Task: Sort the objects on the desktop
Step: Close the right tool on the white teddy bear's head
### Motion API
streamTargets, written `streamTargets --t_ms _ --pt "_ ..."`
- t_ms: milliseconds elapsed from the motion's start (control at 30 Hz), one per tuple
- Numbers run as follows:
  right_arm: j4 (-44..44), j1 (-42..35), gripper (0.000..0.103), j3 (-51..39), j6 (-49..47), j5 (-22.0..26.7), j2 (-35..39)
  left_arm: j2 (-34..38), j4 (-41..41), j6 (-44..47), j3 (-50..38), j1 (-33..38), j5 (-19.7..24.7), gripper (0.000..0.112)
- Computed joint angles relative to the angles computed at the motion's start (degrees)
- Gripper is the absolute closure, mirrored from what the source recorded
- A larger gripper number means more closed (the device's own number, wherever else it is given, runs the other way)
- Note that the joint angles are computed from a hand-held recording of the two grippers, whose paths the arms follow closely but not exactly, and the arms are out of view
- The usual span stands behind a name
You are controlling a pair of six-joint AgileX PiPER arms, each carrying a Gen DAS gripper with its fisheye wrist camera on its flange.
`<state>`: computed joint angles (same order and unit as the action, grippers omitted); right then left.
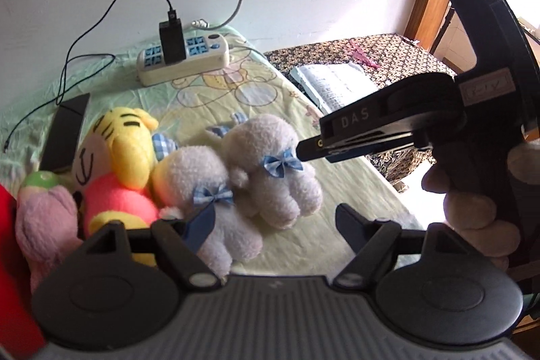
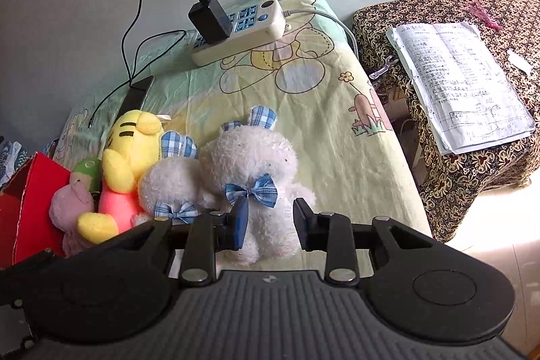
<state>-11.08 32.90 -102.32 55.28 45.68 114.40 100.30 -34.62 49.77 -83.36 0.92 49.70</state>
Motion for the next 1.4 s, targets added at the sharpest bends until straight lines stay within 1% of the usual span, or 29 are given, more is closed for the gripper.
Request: streamTargets --t_ms 67,133,167,200,300,467,533,567,600,667,767,833,867,933,1000,1100,1267,1333,1400 --pt "3.77 -2.03 0.069 2.54 -1.52 -3.82 -1.07 1.93 -0.16 -0.43 -1.6 -1.26 -0.15 0.032" --pt "9.07 -4.25 0.063 4.22 -4.2 -7.35 -1.51 4.32 1.04 -2.35 -3.47 -2.6 0.14 0.032" --pt "11.2 -5.08 0.057 4.91 -5.35 -8.95 -1.54 5.65 1.66 -3.28 -4.49 -3.21 0.38 0.033" --pt "12.88 -5.69 0.055 5.2 -6.47 -10.11 -1.35 6.44 2.31 -4.03 -4.98 -3.77 0.07 0.033" --pt "18.49 -7.2 0.055 5.09 -11.32 -12.28 -0.22 9.56 4.91 -6.84 -7.47 -5.7 -0.73 0.033" --pt "25.91 -9.03 0.05 3.4 -19.14 -13.02 2.35 13.79 7.86 -11.06 -11.83 -6.94 0.44 0.033" --pt "27.88 -9.44 0.048 1.86 -21.85 -12.21 3.75 15.38 8.74 -12.35 -13.56 -7.17 1.34 0.037" --pt "29.19 -9.68 0.044 1.44 -23.57 -12.26 4.37 16.15 9.61 -13.11 -14.34 -7.44 1.44 0.042" --pt "30.36 -9.9 0.044 1.14 -24.9 -12.33 4.88 16.8 9.99 -13.49 -15.09 -7.53 1.87 0.042" --pt "32.52 -10.34 0.043 1.1 -27.11 -13.13 5.51 17.9 9.26 -13.61 -16.2 -7.32 2.67 0.043" --pt "36.44 -11.07 0.037 1.1 -29.84 -13.85 6.41 18.29 8.86 -13.41 -16.55 -7.31 2.71 0.045" --pt "39.53 -11.55 0.036 0.96 -31.67 -13.99 7.29 18.89 8.92 -13.46 -17.41 -7.4 3.0 0.045" --pt "42.5 -12.05 0.035 1.31 -33.66 -14.15 7.6 18.92 8.69 -13.21 -17.56 -7.34 3.2 0.045" --pt "48.33 -12.88 0.037 2.54 -37.8 -14.72 7.74 18.45 8.71 -12.37 -16.92 -7.49 2.7 0.046" --pt "51.38 -13.08 0.043 4.26 -40.18 -15.9 7.02 17.28 9.27 -11.12 -15.34 -8.02 1.4 0.046" --pt "52.92 -12.8 0.046 7.19 -41.03 -17.72 5.08 14.18 9.12 -8.1 -11.42 -8.65 -0.91 0.047" --pt "53.69 -12.33 0.046 11.86 -41.09 -19.56 0.46 7.75 4.69 -4.16 -6.23 -7.1 -0.81 0.047" --pt "54.75 -11.97 0.046 14.11 -41.76 -20.82 -1.95 4.28 2.46 -1.92 -3.46 -6.42 -1.81 0.047" --pt "56.09 -11.23 0.046 16.69 -42.83 -23.07 -4.94 0.93 0.93 0.11 -1.08 -5.86 -2.85 0.047"
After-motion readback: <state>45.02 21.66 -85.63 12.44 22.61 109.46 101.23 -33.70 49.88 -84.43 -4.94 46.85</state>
